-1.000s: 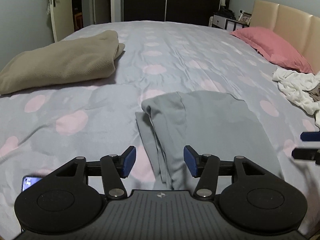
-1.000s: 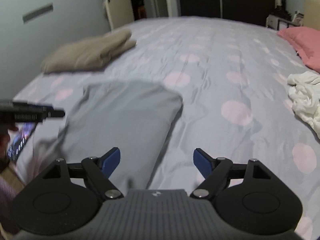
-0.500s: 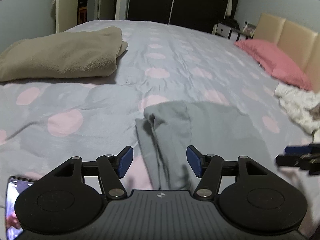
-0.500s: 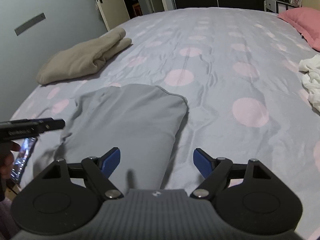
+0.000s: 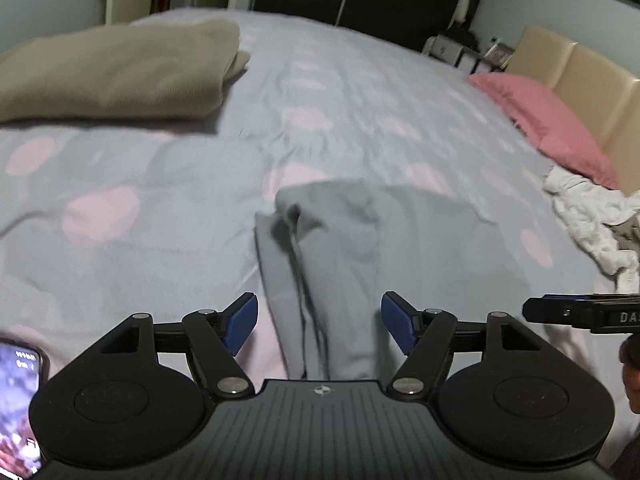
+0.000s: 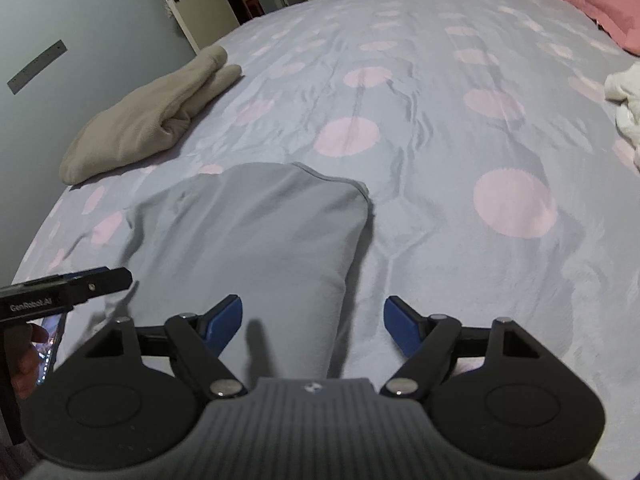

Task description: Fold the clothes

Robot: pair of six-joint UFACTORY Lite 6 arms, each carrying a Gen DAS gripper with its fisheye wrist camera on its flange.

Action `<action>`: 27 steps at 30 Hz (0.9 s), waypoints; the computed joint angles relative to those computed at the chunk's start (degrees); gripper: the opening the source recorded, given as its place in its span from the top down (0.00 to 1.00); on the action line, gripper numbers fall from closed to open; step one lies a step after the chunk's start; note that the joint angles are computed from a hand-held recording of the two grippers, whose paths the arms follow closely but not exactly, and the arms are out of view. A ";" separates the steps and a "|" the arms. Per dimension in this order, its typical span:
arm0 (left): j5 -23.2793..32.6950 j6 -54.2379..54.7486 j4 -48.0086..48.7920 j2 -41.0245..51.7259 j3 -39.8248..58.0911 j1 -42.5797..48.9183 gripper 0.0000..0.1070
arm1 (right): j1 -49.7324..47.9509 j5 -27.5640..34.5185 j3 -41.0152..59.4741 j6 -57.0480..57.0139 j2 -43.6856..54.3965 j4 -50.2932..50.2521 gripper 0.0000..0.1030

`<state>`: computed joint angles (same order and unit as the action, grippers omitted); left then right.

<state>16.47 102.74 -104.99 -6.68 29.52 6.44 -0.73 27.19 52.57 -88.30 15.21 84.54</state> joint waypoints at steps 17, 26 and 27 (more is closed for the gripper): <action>4.99 -1.16 -0.91 11.24 5.56 0.58 0.44 | 2.83 0.19 5.89 5.80 7.89 0.11 0.50; 5.41 2.72 -5.47 6.47 2.52 -0.74 0.79 | 0.58 2.84 4.57 4.76 6.72 2.94 0.75; 5.36 2.03 -4.86 5.62 2.30 -0.78 0.81 | 0.45 2.95 4.33 4.87 6.26 2.74 0.77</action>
<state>21.83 104.77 -109.85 -1.06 31.82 5.66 -0.28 30.14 56.91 -83.42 21.47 87.29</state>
